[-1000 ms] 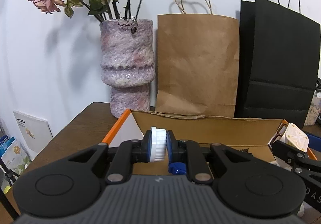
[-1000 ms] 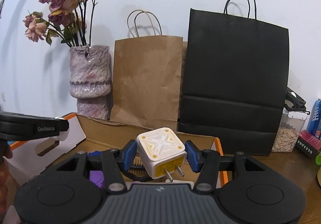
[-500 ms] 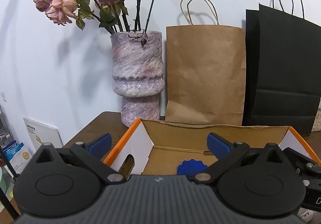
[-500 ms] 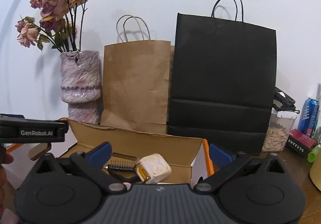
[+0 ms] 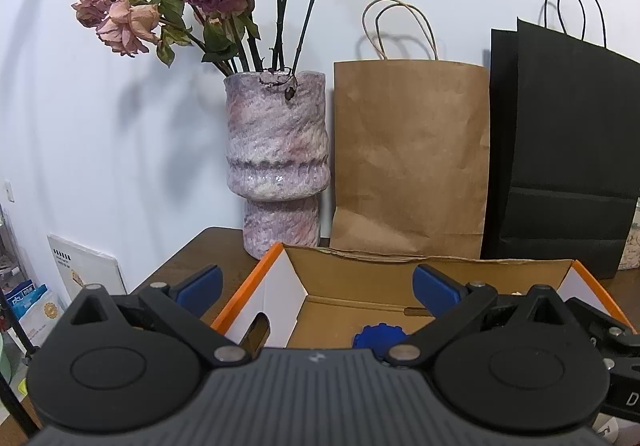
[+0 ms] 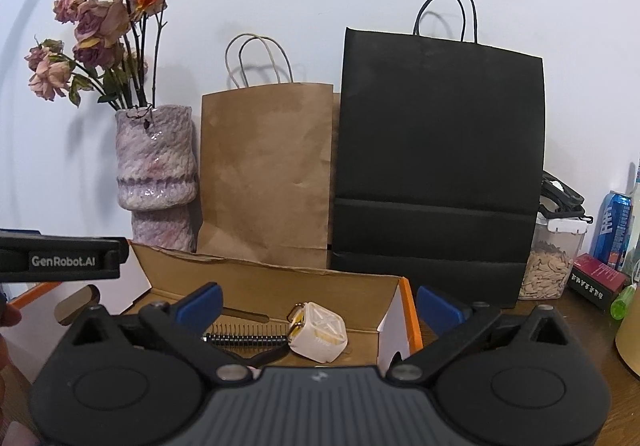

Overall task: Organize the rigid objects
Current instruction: 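Withdraw both tools from the box toward the blue lid and spray bottle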

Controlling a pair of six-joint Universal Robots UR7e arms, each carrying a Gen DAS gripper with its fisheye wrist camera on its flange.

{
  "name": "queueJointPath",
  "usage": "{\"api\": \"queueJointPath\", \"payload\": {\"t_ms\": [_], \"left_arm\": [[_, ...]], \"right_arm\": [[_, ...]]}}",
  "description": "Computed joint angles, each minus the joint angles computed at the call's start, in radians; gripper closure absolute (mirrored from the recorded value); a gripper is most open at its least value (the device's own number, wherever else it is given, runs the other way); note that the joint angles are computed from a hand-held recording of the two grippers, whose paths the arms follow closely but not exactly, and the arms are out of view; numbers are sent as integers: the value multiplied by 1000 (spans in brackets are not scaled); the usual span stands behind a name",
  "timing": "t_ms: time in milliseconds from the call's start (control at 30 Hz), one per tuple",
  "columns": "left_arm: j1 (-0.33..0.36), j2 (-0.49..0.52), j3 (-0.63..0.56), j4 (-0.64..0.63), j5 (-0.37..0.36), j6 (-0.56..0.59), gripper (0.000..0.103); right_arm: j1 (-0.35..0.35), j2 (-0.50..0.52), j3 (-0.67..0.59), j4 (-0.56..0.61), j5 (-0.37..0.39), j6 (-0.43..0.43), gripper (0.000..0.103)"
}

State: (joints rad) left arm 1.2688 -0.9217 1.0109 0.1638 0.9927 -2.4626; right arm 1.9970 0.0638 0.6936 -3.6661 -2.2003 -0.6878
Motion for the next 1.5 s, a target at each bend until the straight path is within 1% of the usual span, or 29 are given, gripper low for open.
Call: {"api": "queueJointPath", "payload": {"t_ms": [233, 400, 800, 1200, 1500], "left_arm": [[-5, -31, 45, -25, -3, 2, 0], [-7, -58, 81, -22, 4, 6, 0], [-7, -147, 204, -37, 1, 12, 0], [1, -239, 308, -29, -33, 2, 0], [11, -304, 380, -13, -58, 13, 0]], "right_arm": [[6, -17, 38, -36, -4, -3, 0], [11, -45, 99, -75, -6, 6, 0], [33, -84, 220, -153, -44, -12, 0], [68, -127, 368, -221, -78, 16, 0], [97, -154, 463, -229, -90, 71, 0]]}}
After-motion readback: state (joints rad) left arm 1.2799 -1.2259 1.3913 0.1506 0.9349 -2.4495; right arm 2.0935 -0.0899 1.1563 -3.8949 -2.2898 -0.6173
